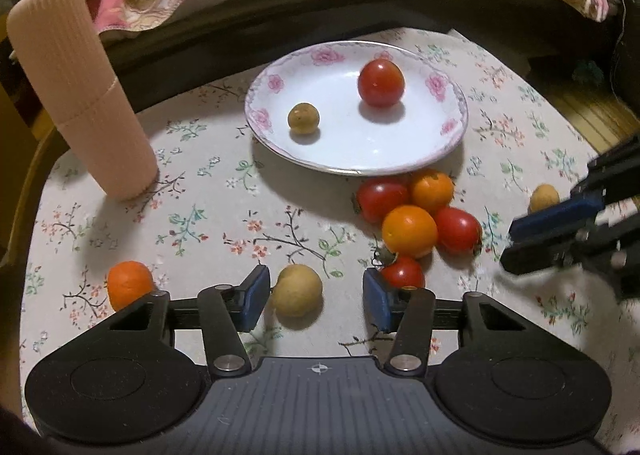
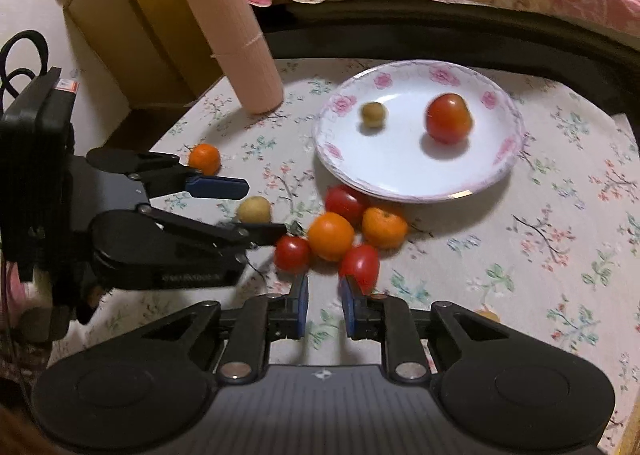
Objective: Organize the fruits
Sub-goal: 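Grasp a red cherry tomato with the right gripper while the left grasps another tan fruit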
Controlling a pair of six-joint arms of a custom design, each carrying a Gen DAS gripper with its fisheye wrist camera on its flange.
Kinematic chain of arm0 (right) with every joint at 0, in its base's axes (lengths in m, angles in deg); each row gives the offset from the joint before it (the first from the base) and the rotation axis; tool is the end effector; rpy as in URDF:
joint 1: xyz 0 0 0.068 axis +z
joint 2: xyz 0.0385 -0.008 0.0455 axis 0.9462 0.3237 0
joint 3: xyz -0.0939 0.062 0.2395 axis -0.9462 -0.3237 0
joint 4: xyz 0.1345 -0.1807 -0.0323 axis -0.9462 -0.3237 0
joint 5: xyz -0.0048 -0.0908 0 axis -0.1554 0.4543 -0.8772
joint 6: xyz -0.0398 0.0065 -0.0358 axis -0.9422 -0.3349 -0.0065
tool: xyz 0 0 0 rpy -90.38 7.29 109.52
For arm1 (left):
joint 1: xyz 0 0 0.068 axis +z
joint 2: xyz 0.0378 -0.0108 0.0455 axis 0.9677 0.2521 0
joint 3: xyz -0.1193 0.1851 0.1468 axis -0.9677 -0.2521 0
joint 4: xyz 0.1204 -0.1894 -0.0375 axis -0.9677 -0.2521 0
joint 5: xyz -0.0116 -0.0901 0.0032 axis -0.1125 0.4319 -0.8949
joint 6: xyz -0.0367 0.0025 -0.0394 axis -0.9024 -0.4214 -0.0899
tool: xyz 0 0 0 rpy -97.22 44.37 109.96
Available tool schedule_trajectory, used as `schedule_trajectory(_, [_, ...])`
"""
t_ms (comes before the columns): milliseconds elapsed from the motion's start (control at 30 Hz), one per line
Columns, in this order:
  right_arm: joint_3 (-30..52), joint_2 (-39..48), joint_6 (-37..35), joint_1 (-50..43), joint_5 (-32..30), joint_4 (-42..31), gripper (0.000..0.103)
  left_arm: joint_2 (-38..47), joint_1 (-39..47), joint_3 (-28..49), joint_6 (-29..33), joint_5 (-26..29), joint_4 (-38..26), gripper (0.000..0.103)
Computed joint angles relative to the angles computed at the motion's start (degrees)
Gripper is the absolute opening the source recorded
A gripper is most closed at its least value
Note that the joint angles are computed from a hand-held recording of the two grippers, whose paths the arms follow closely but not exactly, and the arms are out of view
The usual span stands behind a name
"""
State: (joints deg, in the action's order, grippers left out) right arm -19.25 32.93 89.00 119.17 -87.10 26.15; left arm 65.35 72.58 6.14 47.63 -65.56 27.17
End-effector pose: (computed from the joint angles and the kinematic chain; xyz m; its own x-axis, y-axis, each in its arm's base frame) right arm 0.1646 0.1811 0.0842 -0.8650 -0.1054 -0.4905 -0.2845 0.9084 0.3064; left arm 0.1994 -0.0179 0.0694 -0.6730 0.4955 -0.5492 0.5476 0.8329 0.0803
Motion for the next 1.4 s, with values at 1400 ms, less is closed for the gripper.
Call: schedule_trajectory(1400, [4.90,11.80,-4.61,-1.66,2.86,4.44,0.031,5.10,3.56,0.89,0.76,3.88,3.16,0.052])
